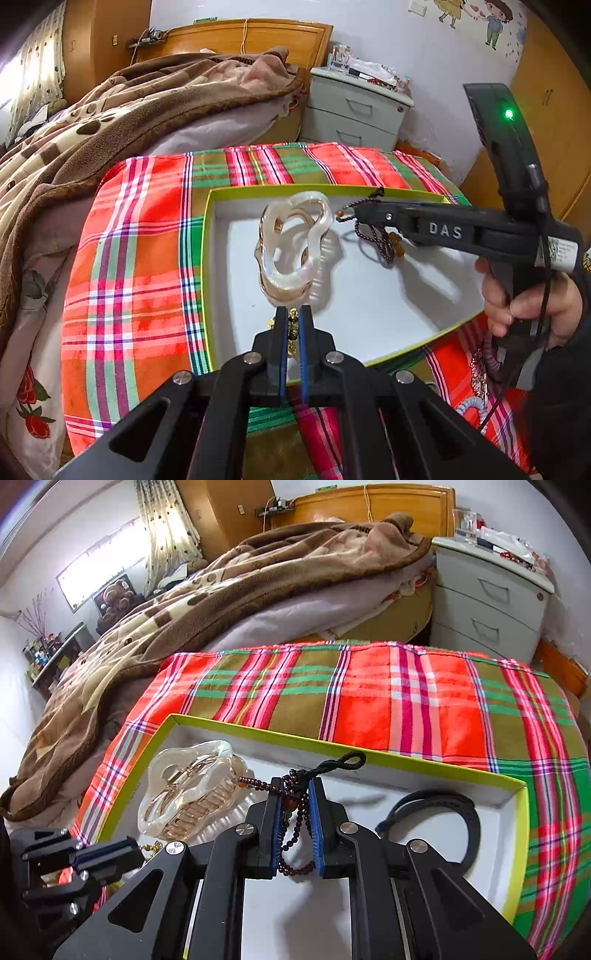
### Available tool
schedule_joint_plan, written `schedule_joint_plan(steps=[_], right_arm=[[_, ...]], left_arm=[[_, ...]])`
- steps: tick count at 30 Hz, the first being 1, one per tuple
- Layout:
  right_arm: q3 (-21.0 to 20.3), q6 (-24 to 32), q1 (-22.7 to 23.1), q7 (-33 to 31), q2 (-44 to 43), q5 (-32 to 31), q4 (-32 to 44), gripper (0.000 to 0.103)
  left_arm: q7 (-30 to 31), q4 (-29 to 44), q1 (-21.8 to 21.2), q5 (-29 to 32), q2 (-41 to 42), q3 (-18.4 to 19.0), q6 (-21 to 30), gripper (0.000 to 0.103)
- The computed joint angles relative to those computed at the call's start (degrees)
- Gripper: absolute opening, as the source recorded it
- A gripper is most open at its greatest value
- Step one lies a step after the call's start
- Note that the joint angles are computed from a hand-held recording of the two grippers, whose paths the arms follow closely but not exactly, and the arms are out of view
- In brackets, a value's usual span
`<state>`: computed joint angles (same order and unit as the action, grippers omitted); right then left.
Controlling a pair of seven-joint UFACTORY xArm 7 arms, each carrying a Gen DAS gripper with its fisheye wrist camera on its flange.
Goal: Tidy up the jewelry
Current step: 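Lower the necklace and gold chain into the box lid and open both tools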
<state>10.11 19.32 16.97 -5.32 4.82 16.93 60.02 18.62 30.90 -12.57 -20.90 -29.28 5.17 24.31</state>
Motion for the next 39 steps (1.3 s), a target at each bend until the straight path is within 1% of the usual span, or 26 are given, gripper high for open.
schedule_joint_plan(steps=[4,7,12,16,18,19,20,21,22,23,24,26,35,39], right_arm=[[-0.38,1.07,0.13,1.66,1.0,-2.21,0.82,0.014],[-0.39,1.32,0.09,2.28,1.43,-3.03,1.11,0.015],[-0.74,2.08,0.28,4.58,1.88,-5.74,1.89,0.015],[-1.03,1.7,0.6,6.91,1.76,-8.46,1.68,0.016],[-0.91,1.77,0.42,7.16,1.73,-8.25,1.63,0.017],[-0.91,1.89,0.38,7.3,1.68,-8.39,1.59,0.018],[-0.84,2.05,0.36,7.24,1.65,-8.46,1.61,0.022],[-0.83,2.04,0.36,7.26,1.53,-8.61,1.48,0.025],[-0.85,1.85,0.42,7.51,1.41,-8.88,1.31,0.034],[-0.76,1.67,0.38,7.38,1.28,-8.71,1.19,0.042],[-0.63,1.44,0.28,6.93,1.05,-8.19,0.92,0.043],[-0.56,1.01,0.25,6.83,0.56,-7.58,0.43,0.043],[-0.32,-1.28,0.61,4.9,-3.18,-4.57,-3.13,0.043],[-0.51,-2.8,1.11,3.11,-5.82,-1.28,-5.59,0.043]], left_arm=[[-0.7,0.2,0.66,0.37,0.7,-0.26,0.11,0.005],[-0.17,0.32,0.19,-0.25,0.83,0.27,0.37,0.006],[-0.76,0.37,0.96,0.29,1.11,-0.4,0.63,0.007],[-0.99,0.41,1.02,0.05,1.19,-0.39,0.67,0.016],[-1.03,0.35,1.01,0.0,0.97,-0.3,0.74,0.018],[-0.85,0.31,0.87,-0.16,0.86,-0.13,0.74,0.022],[-0.64,0.32,0.69,-0.39,0.86,0.07,0.75,0.026],[-0.6,0.32,0.63,-0.62,0.9,0.23,0.8,0.027],[-0.53,0.33,0.59,-0.77,0.88,0.3,0.83,0.027],[-0.64,0.35,0.73,-0.68,0.87,0.17,0.86,0.027],[-0.98,0.3,1.05,-0.34,0.73,-0.17,0.9,0.028],[-1.01,0.15,1.02,-0.2,0.4,-0.24,0.86,0.034],[-2.17,-0.78,0.85,0.43,-2.4,-0.75,1.1,0.04],[-2.18,-1.62,0.01,0.07,-5.12,-0.08,1.41,0.043]])
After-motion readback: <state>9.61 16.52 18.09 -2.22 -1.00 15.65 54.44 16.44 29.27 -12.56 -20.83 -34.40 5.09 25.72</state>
